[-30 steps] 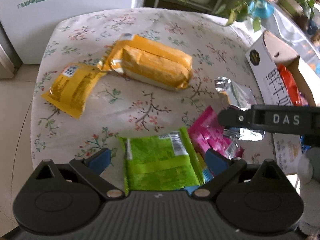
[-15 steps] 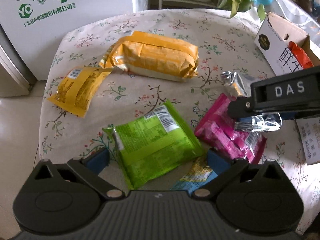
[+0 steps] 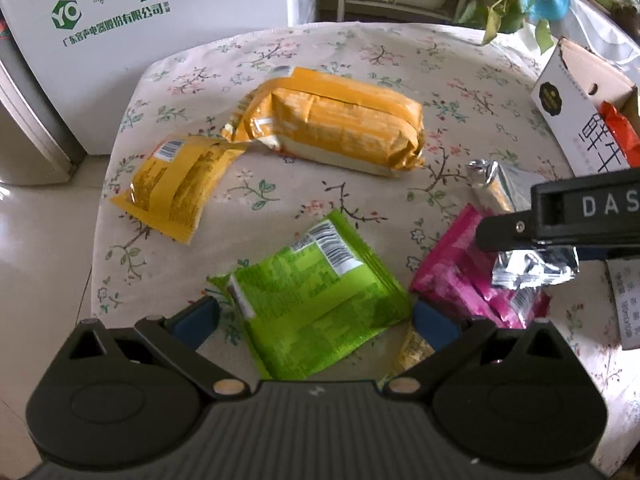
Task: Organize snacks
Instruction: 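Lower the left gripper onto the green bag while the right gripper holds the silver bag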
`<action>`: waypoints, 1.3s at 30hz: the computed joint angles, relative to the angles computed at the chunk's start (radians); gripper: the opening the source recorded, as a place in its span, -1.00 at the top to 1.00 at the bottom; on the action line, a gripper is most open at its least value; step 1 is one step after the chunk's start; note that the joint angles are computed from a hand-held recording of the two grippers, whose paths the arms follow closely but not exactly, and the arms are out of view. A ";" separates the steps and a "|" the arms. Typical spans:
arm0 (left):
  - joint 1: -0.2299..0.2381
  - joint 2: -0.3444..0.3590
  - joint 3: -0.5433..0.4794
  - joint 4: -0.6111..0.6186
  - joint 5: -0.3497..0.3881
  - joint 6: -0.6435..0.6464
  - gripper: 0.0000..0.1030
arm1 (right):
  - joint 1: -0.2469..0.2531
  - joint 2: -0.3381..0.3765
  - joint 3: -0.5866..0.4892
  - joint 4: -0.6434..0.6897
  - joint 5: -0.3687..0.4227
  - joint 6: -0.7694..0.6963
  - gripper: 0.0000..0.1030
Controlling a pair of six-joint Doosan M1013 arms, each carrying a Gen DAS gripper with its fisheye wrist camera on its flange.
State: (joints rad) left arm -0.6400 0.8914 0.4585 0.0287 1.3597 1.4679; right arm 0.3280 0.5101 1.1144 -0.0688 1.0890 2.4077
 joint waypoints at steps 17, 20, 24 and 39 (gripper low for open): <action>0.002 -0.049 0.096 -0.032 -0.131 0.025 -0.56 | 0.003 -0.002 0.003 -0.014 -0.008 -0.017 -0.30; 0.007 -0.050 0.095 -0.046 -0.134 0.023 -0.53 | 0.002 -0.011 0.009 -0.019 -0.027 -0.020 -0.30; 0.014 -0.056 0.097 -0.059 -0.142 0.006 -0.53 | 0.001 -0.022 0.016 -0.015 -0.046 -0.018 -0.30; 0.021 -0.067 0.098 -0.072 -0.176 -0.036 -0.53 | 0.010 -0.034 0.013 -0.023 -0.080 -0.065 -0.31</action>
